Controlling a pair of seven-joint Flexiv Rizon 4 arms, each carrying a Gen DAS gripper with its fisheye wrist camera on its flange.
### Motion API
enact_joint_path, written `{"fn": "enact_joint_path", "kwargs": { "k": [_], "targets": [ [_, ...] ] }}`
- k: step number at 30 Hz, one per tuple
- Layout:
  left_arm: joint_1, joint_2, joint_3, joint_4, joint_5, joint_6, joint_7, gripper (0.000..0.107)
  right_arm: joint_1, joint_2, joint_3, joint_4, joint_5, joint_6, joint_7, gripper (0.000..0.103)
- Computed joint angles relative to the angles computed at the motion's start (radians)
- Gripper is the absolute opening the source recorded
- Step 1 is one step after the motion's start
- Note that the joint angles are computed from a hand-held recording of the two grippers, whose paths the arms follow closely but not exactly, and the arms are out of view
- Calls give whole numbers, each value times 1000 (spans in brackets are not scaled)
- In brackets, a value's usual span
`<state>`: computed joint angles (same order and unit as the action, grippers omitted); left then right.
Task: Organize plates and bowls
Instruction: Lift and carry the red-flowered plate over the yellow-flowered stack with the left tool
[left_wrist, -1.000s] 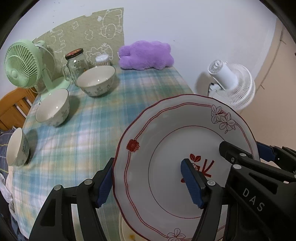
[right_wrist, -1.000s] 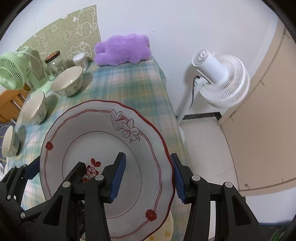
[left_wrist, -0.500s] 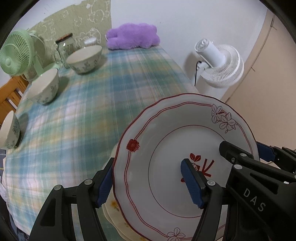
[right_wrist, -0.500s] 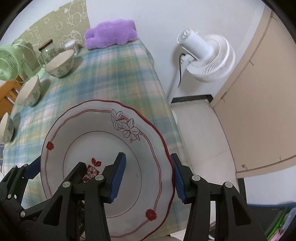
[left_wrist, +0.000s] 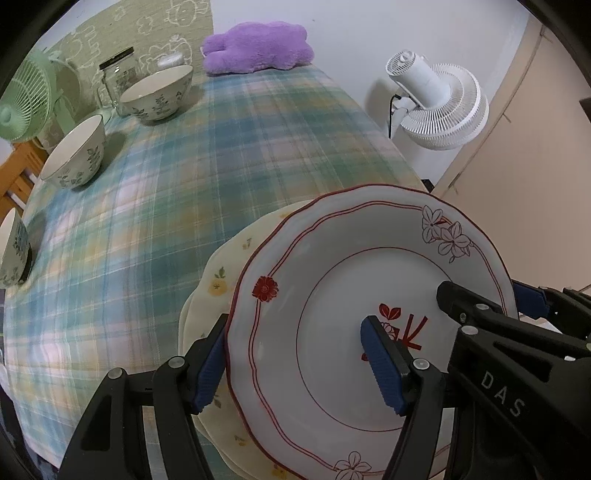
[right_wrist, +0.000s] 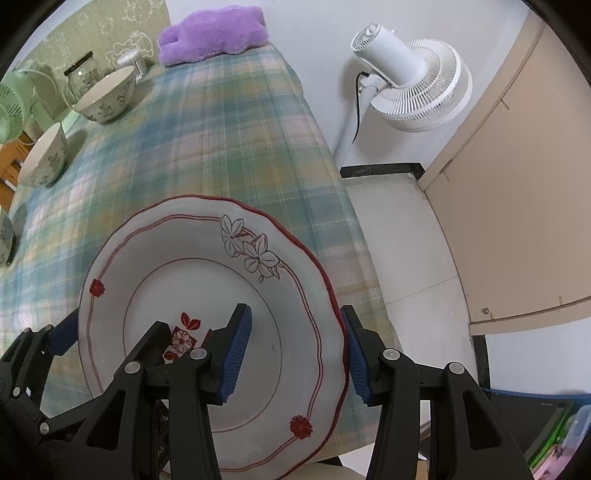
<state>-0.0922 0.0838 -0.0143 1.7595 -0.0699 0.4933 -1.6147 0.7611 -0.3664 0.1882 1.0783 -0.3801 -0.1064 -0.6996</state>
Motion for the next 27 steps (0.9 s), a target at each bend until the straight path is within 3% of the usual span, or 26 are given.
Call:
{"fn": "enact_joint_path", "kwargs": {
  "k": [14,16,17,18,27],
  "targets": [
    [-2,-10,-4,-11,15,-11,-9,71,-38,28,13,30,62,43,-4,52],
    [-2,-11,-4,-13,15,-12,-12,71,-36,39,13,41,46,43,-4,47],
    [-2,-13,-4,-15,16,-14,-13,71,-38,44,14,42,47,43,-8,34],
    [-2,-12,-3,-12,8,-11,-13,71,-43,48,17,43,57,44,-9,32],
    [4,-5,-2,-29,47,-34,-37,68,-53,50,26,42,80,65,-22,31]
  ]
}}
